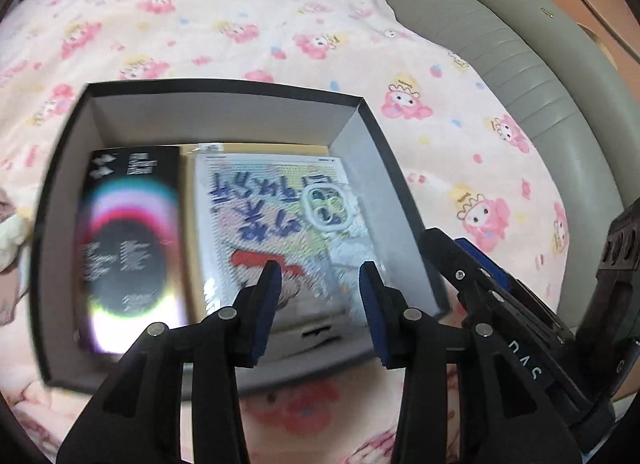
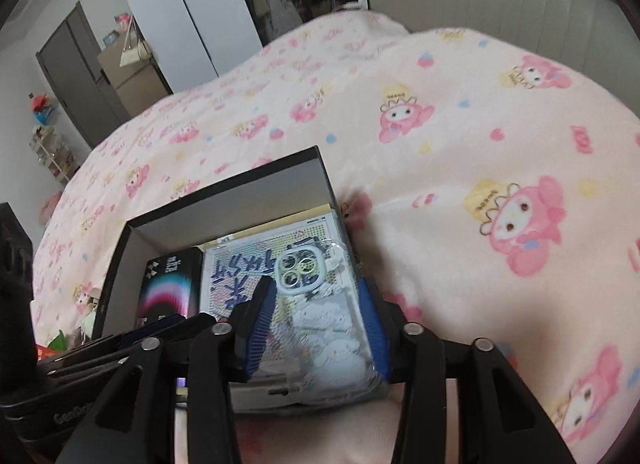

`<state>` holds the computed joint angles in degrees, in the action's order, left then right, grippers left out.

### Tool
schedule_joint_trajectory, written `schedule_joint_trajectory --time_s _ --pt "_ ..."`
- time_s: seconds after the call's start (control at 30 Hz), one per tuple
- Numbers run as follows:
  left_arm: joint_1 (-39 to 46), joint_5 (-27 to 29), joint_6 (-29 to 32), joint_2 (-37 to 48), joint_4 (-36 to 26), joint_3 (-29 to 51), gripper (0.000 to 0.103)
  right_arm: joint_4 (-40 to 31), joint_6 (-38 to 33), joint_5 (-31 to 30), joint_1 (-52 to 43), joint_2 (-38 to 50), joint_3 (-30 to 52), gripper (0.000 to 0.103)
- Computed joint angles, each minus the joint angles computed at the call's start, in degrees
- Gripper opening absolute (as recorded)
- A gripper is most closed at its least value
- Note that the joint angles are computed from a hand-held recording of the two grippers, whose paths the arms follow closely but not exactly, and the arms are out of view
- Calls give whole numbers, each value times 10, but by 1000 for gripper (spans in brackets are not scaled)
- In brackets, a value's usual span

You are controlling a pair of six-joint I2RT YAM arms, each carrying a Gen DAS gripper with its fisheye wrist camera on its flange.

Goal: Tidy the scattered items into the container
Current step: 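Open both tools to release the phone case and withdraw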

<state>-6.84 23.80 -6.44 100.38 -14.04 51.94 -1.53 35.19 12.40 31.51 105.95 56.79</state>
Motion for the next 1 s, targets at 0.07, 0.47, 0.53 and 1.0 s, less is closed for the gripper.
schedule_joint_trajectory --time_s 0.07,0.47,0.53,1.0 --pt "0 -8 4 -29 9 -32 40 4 8 7 14 -12 -17 41" --pt "83 -12 158 -195 -102 -130 45 -25 69 63 158 -58 -72 41" --pt "115 8 185 -223 -130 -140 45 -41 71 76 180 -66 -67 41" --pt "415 119 477 -264 -341 -119 44 -100 35 45 290 -9 55 41"
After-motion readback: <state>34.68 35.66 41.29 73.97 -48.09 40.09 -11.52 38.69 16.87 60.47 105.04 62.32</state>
